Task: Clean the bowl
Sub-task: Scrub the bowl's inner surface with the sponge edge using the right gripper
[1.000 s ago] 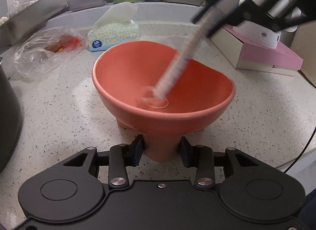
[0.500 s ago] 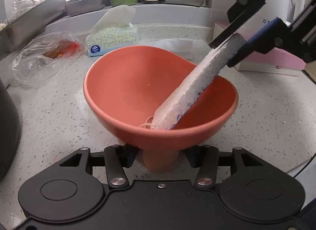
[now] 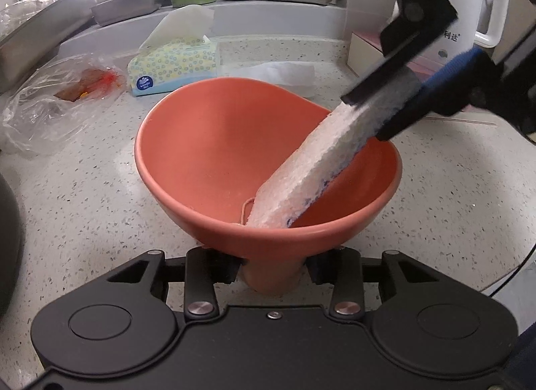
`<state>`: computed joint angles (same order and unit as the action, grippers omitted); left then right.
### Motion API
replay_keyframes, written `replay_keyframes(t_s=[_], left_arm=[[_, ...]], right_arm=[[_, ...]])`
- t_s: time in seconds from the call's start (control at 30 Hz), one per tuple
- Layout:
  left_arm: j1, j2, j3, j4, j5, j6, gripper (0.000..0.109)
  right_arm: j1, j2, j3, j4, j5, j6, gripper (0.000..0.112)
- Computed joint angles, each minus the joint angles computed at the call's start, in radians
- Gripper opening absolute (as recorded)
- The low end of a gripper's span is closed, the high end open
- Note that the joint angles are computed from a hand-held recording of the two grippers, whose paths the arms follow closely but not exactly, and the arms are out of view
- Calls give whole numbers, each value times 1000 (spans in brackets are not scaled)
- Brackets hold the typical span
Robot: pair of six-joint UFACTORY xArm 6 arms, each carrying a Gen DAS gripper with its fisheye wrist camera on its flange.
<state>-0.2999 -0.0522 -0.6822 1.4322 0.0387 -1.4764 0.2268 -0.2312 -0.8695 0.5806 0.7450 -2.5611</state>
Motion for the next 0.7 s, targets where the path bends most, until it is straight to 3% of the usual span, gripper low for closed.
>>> replay_keyframes(t_s=[0.33, 0.43, 0.63, 0.7], left_arm=[[-13, -27, 24, 33, 7, -34, 38], [-8, -33, 32, 18, -4, -11, 38], [0, -36, 29, 112, -14, -101, 38], [2, -36, 33, 68, -19, -48, 38]], right_arm=[[44, 89, -120, 50, -7, 59, 13], [27, 102, -148, 6, 5, 99, 13], [-29, 85, -136, -97, 36, 105, 12], [-51, 63, -111, -111, 55, 77, 12]])
